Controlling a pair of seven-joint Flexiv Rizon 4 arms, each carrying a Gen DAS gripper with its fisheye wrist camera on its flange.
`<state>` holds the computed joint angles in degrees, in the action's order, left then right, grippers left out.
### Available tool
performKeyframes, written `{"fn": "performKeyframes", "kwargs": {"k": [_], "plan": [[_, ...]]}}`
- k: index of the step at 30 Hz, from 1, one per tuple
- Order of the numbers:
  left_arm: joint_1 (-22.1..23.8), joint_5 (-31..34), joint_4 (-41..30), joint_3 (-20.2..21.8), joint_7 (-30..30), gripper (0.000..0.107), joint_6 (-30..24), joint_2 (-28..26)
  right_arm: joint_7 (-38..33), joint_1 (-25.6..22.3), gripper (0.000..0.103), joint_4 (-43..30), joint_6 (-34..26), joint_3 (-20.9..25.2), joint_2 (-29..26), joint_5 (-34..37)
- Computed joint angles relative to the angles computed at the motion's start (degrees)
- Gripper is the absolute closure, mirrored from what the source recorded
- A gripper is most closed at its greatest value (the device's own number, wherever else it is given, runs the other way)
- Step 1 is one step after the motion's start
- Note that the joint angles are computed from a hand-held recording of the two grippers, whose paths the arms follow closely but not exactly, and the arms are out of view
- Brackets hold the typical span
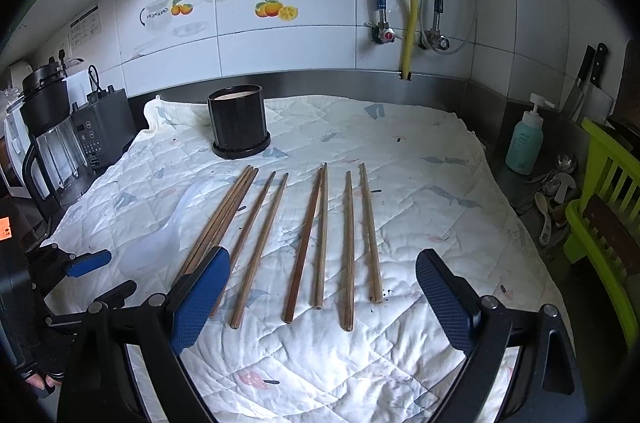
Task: Organize utensils
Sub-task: 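Move the left tool to the white rice paddle and close on its handle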
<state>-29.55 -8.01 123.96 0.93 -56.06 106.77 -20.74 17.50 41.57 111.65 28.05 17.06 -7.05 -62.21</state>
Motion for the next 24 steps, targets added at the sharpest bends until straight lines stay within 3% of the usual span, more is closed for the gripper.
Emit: {"fn": "performKeyframes", "kwargs": {"k": [4, 6, 10, 17, 22, 24], "plan": [[-2.8, 0.6, -1.1, 2.5, 3.1, 0.062, 2.7, -2.1, -0.4, -0.4, 0.001, 0.1, 0.9, -0.2, -0.2, 0.6], [-2.5, 0.8, -1.3, 1.8, 4.6, 0.063, 3.5, -2.7, -0.6, -0.6, 0.001, 0.1, 1.6, -0.4, -0.4, 0.7], [-2.5, -0.4, -2.4, 1.3, 6.6, 0.074, 1.8, -3.9, -1.9, -1.1, 0.002, -0.2, 3.0, -0.8, -1.0, 1.3], [2.4, 1.6, -3.1, -2.9, 6.4, 0.078, 0.2, -4.6, -3.0, -1.5, 0.004, -0.3, 4.5, -1.4, -1.8, 2.0], [6.0, 3.5, -3.4, -6.5, 5.0, 0.091, -1.3, -4.5, -3.0, -1.8, 0.006, -0.2, 6.4, -1.7, -2.2, 2.8], [5.6, 3.8, -3.6, -6.0, 4.2, 0.095, -0.8, -4.6, -3.4, -1.7, 0.009, -0.3, 6.7, -1.8, -2.4, 2.9]]}}
